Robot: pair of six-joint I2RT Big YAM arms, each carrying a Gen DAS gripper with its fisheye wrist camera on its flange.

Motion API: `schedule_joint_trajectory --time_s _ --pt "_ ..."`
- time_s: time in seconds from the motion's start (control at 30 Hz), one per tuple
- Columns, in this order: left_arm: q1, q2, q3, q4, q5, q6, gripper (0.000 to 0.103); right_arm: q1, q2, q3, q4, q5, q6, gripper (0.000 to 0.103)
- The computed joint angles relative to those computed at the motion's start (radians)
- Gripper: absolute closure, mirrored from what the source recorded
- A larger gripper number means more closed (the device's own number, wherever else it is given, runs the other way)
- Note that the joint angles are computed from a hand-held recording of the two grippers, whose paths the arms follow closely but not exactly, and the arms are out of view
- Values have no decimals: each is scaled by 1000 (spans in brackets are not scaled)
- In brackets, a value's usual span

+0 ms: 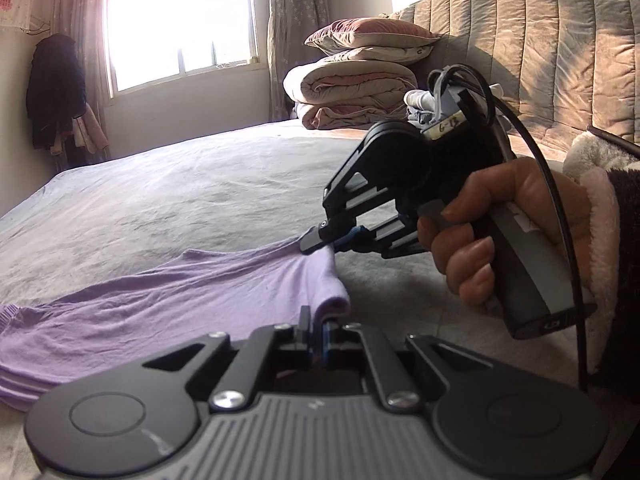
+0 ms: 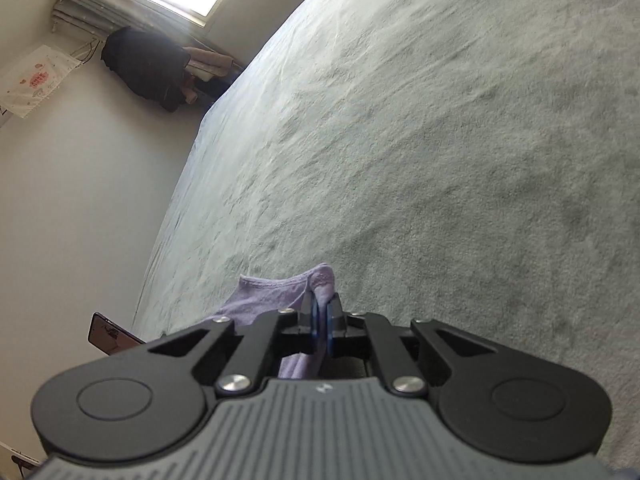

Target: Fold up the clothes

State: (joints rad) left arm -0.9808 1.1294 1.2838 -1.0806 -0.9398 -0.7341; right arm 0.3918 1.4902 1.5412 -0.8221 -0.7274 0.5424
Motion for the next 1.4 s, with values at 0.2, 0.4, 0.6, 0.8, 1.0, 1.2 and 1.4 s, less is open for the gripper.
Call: schedule_joint_trajectory --time_s 0.2,0.4,0.6,0.8,1.0,1.2,1.4 --pt "-11 1 0 59 9 -91 100 -33 -3 51 -108 14 -49 98" --pt "0 -63 -36 93 -1 -217 100 11 18 135 -179 73 -54 98" --pt "16 -164 -89 110 -44 -320 100 80 56 237 -220 111 -26 98" --pt "54 -284 -153 84 -68 -456 100 170 106 334 -241 165 -20 98" --pt "118 -404 -234 49 -47 -562 100 275 159 390 -233 219 -5 98" --pt "205 -505 -292 -13 2 -654 100 375 221 456 -247 284 -20 98" --pt "266 -620 -328 -103 37 -750 100 454 280 516 -254 342 -28 98"
